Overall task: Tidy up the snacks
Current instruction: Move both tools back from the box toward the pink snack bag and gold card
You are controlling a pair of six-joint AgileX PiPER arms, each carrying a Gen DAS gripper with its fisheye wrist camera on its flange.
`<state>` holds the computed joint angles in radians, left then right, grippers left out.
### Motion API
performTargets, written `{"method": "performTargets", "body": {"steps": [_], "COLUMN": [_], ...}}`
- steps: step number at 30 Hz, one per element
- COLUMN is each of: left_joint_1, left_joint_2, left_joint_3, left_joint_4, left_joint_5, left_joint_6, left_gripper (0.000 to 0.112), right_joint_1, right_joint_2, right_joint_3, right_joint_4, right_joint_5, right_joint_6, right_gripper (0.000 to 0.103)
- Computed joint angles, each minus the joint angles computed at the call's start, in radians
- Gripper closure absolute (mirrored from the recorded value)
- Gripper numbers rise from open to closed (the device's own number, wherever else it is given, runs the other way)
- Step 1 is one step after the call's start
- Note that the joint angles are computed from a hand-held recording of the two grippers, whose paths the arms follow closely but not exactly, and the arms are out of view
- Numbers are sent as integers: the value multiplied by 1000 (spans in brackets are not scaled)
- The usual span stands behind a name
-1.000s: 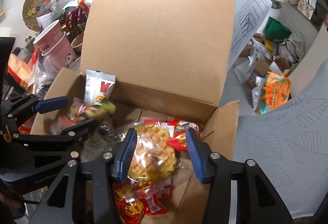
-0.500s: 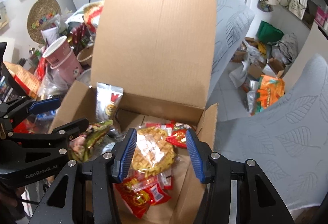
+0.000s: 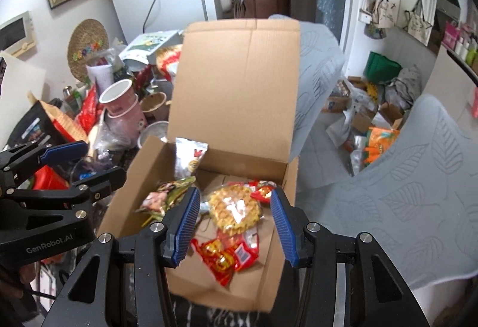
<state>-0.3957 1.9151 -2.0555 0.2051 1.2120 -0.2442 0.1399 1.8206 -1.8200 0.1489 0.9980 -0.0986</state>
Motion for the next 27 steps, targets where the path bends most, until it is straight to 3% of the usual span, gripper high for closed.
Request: {"method": "performTargets", "body": {"steps": [12, 27], "left_joint_1": [-95, -286], "left_joint_2": [-300, -550], "left_joint_3": [312, 601], "left_joint_4": [26, 24], "left_joint_5": [-66, -101], "left_joint_6": [-71, -141], "left_gripper": [45, 45], "right_joint_1": [69, 128], "right_joint_2": [-346, -718], "right_joint_3": [325, 647], "right_joint_4": [-96, -212], "right_joint_5": [-32, 38], "right_joint_6": [128, 360], "right_gripper": [54, 54]}}
